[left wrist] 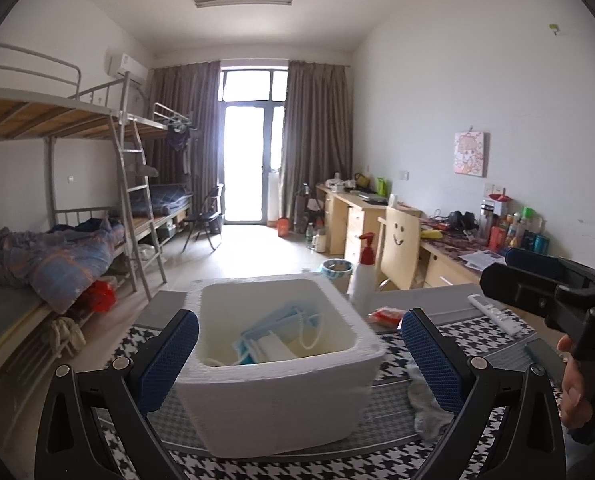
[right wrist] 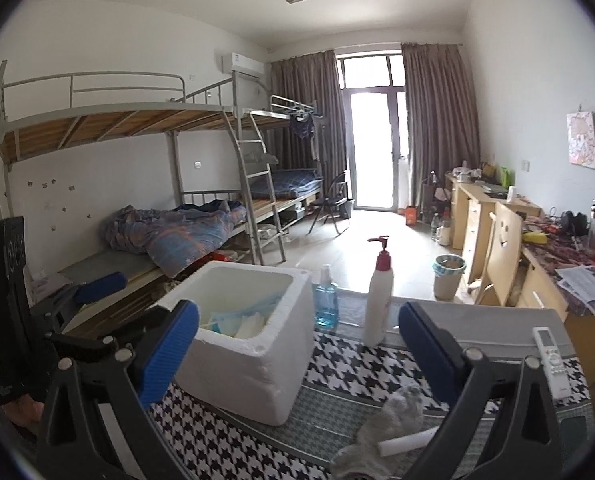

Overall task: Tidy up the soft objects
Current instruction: 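Withdraw both tools from the foam box back over the table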

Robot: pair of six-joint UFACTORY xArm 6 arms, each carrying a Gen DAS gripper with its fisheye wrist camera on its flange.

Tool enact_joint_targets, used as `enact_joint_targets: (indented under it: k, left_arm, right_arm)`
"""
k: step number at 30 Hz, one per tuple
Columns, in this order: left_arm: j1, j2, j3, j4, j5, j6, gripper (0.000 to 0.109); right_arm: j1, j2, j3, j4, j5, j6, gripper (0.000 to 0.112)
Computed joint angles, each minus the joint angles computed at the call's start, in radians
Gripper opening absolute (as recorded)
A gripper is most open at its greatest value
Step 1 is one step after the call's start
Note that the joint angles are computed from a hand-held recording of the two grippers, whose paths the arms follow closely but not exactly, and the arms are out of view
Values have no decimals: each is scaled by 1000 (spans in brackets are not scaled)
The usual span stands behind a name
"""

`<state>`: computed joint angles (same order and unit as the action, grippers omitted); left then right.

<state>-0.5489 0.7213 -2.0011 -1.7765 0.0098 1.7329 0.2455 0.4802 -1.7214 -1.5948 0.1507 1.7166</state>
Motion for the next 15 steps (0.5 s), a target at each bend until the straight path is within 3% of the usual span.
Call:
enact_joint_targets:
  k: [6,15]
  left_arm:
    - [-15,-7,13,-4,31,21,102]
    - [-28,-35,58,-29,78,54,102]
  right_arm:
    - [-3,-73,92,-127,51,141,101]
    - [-15,-145,191,-164,94,212,101]
